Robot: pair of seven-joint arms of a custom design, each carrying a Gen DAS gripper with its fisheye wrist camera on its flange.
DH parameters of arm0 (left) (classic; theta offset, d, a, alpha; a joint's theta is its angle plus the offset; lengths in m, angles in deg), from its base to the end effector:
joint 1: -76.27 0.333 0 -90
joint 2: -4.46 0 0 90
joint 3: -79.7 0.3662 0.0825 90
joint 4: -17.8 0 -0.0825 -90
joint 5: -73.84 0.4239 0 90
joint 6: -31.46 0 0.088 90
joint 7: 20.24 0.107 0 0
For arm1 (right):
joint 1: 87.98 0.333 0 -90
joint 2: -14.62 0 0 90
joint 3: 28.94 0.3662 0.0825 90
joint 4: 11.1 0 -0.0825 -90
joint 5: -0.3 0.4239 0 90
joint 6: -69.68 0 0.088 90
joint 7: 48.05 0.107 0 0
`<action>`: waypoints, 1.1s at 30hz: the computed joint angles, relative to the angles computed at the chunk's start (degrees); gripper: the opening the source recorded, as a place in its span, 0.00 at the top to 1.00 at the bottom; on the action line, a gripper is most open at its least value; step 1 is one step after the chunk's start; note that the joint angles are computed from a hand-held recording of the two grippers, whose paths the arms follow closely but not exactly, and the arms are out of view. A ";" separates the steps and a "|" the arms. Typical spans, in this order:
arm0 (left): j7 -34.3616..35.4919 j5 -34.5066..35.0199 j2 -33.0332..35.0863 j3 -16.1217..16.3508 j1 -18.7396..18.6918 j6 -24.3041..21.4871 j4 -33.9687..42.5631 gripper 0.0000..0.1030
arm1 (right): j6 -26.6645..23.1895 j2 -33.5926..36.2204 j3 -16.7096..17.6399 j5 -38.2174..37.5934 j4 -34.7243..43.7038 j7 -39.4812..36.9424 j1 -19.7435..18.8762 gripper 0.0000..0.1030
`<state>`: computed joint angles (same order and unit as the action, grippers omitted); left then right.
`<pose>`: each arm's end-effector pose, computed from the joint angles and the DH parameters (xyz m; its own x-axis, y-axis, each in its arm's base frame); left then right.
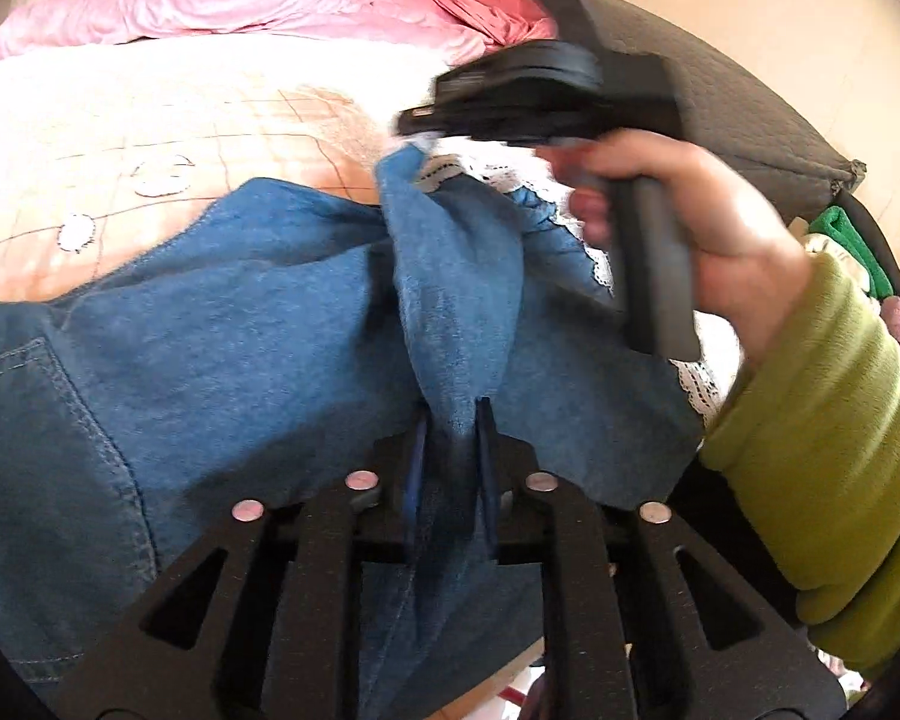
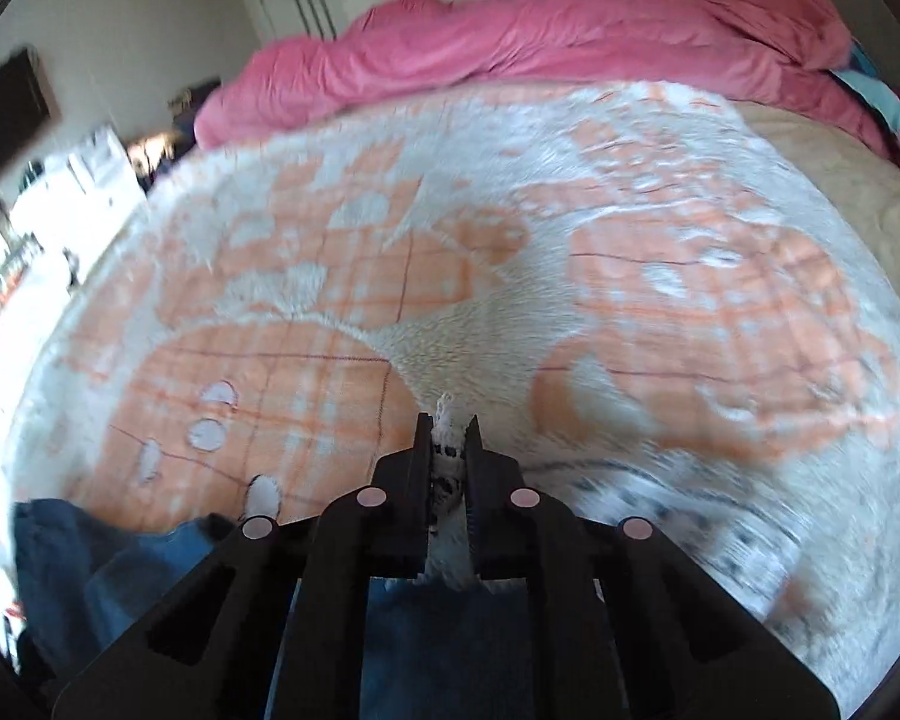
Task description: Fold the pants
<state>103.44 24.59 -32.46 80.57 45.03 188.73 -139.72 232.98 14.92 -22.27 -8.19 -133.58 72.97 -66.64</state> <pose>0.3436 -0.1661 0.4851 -0.5001 -0.7816 0.3728 -0.7566 0.1850 -0.6271 0.5451 0.2988 0.5140 0.1494 -0.9630 -0.2245 -0.7898 0.0203 -0.6130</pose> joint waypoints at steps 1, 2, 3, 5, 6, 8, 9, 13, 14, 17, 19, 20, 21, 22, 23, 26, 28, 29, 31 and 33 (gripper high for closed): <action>-0.15 0.28 -0.37 0.00 0.25 -0.20 -0.13 0.85 | 0.70 -1.35 -0.15 -0.42 -1.27 0.80 -0.12 0.92; -0.23 0.50 -0.66 0.07 0.37 -0.40 -0.15 0.83 | 1.89 -3.36 -0.25 -1.07 -3.23 2.04 -0.47 0.92; 0.16 0.23 -0.43 0.23 0.07 0.14 -0.25 0.77 | 3.01 -5.23 -0.23 -1.13 -5.01 2.78 -0.89 0.92; 0.44 -0.28 -0.21 0.00 -0.67 1.41 -0.34 0.69 | 4.85 -8.27 0.39 -2.22 -7.55 4.74 -2.19 0.92; 2.39 -1.40 -0.30 -0.51 -0.41 1.69 -0.46 0.68 | 6.06 -9.71 0.78 -2.68 -8.85 5.58 -2.93 0.92; 2.42 -0.52 1.64 0.56 -1.73 4.17 0.12 0.68 | 8.20 -12.55 1.35 -2.26 -11.53 6.72 -4.07 0.92; 2.36 -0.30 1.61 0.56 -1.75 4.19 0.09 0.70 | 9.34 -14.19 1.62 -1.69 -13.24 7.36 -4.60 0.92; 3.62 -0.30 -0.05 1.37 -2.06 2.58 -0.04 0.98 | 12.83 -19.84 2.63 1.20 -19.38 9.42 -6.50 0.92; 3.90 0.59 -0.64 0.66 -1.66 3.13 -0.26 0.99 | 13.32 -21.15 3.28 1.66 -20.69 9.92 -7.30 0.92; 4.62 2.07 -1.99 1.18 -1.65 3.58 -0.93 0.99 | 14.13 -27.02 5.33 3.20 -26.00 12.21 -9.52 0.92; 3.78 4.02 -3.58 1.21 -0.75 2.51 -1.25 0.99 | 13.37 -31.32 5.92 4.67 -29.47 13.47 -9.55 0.92; 4.03 4.34 -4.59 1.96 -1.02 1.83 -1.44 0.99 | 12.61 -33.57 6.26 5.31 -31.15 14.12 -9.35 0.92; 3.86 4.86 -5.47 1.80 -0.94 1.77 -1.69 0.99 | 11.63 -36.48 6.40 6.10 -33.31 14.85 -8.63 0.92; 3.63 5.27 -5.82 1.41 -1.10 2.28 -2.00 0.99 | 10.43 -38.80 6.68 6.70 -34.88 15.55 -8.09 0.92; 3.63 6.33 -6.45 1.34 -0.89 2.06 -2.28 0.99 | 9.35 -40.39 6.90 7.06 -35.90 16.07 -7.61 0.92; 2.48 8.27 -7.12 1.54 -1.04 0.81 -2.72 0.98 | 3.80 -45.89 7.52 7.87 -39.04 17.68 -5.32 0.92; 2.32 9.08 -7.68 1.90 -1.18 0.00 -3.19 0.96 | 1.37 -48.80 7.48 8.54 -41.09 18.96 -3.68 0.92; 2.32 9.38 -7.81 2.01 -1.37 -0.41 -3.27 0.96 | 0.32 -49.92 6.77 9.09 -42.16 19.29 -2.45 0.92; 2.06 10.11 -7.63 1.49 -1.53 -0.87 -3.38 0.94 | -0.95 -51.06 6.82 9.39 -43.42 20.51 -2.07 0.92; 1.68 11.06 -7.42 0.77 -1.44 -1.20 -3.61 0.94 | -1.03 -51.32 6.44 9.50 -44.29 21.13 -1.69 0.92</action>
<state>105.12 35.65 -39.88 81.35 43.59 187.54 -143.32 231.94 -36.40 -15.83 1.31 -177.87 94.10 -68.34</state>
